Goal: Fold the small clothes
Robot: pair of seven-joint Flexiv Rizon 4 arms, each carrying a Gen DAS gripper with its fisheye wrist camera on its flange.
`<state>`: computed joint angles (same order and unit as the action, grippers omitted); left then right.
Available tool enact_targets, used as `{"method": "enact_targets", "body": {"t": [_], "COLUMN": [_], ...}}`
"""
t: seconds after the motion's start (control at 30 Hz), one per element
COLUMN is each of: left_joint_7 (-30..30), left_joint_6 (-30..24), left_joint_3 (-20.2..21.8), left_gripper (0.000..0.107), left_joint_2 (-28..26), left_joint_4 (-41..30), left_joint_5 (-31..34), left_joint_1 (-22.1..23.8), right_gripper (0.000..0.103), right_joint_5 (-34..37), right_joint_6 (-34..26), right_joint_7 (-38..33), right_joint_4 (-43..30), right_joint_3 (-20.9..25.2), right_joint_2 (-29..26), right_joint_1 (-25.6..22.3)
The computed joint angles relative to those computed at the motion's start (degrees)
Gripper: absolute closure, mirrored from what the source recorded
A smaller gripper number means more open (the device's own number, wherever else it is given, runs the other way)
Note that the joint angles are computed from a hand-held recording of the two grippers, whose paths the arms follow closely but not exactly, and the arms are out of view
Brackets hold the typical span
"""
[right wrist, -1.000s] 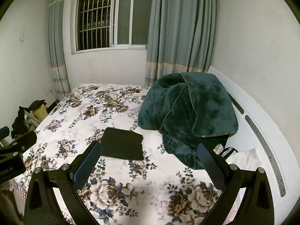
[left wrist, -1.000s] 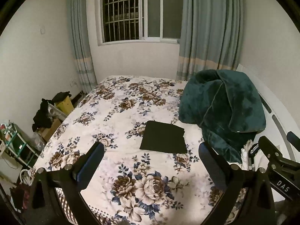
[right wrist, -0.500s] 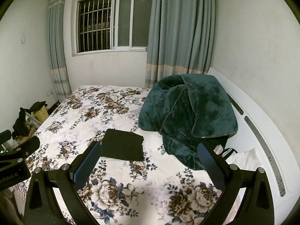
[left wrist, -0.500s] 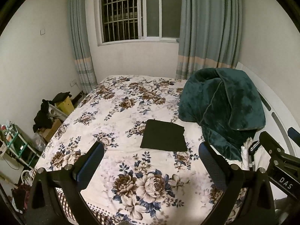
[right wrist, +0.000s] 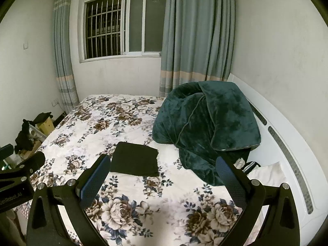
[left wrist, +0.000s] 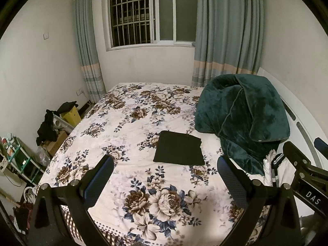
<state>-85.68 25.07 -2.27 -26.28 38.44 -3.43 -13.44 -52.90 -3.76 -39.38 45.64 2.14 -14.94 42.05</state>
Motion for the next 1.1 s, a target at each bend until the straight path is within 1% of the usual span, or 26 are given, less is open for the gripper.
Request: {"method": "enact_targets", "body": {"t": [0.57, 0.6, 0.97, 1.1], "left_joint_7": [0.6, 0.6, 1.1, 1.1], "left_joint_6": [-0.8, -0.8, -0.8, -0.9], "left_joint_3": [0.0, -0.1, -0.2, -0.1], "left_gripper": [0.004, 0.004, 0.004, 0.004], "left_joint_2": [-0.5, -0.6, -0.7, -0.6], "left_joint_4": [-1.2, -1.2, -1.3, -1.3], "left_joint_5": [-0.2, -0.3, -0.6, -0.6], "left_joint_1": [0.1, 0.1, 0.2, 0.3], "right_gripper": [0.000, 0.000, 0.000, 0.000], "right_joint_5": [-0.7, -0.8, -1.0, -1.3], "right_joint_6": [-0.8, -1.2, -1.5, -2.1], "right_joint_7": [0.9, 0.5, 1.3, 0.9], "right_joint_4": [-0.3, -1.3, -0.7, -2.6], "right_joint_3": [-0.1, -0.2, -0.3, -0.7], "right_joint_2": [-0.1, -0.7, -0.3, -1.3], "right_joint_1": [1.1, 1.3, 1.8, 2.7]}}
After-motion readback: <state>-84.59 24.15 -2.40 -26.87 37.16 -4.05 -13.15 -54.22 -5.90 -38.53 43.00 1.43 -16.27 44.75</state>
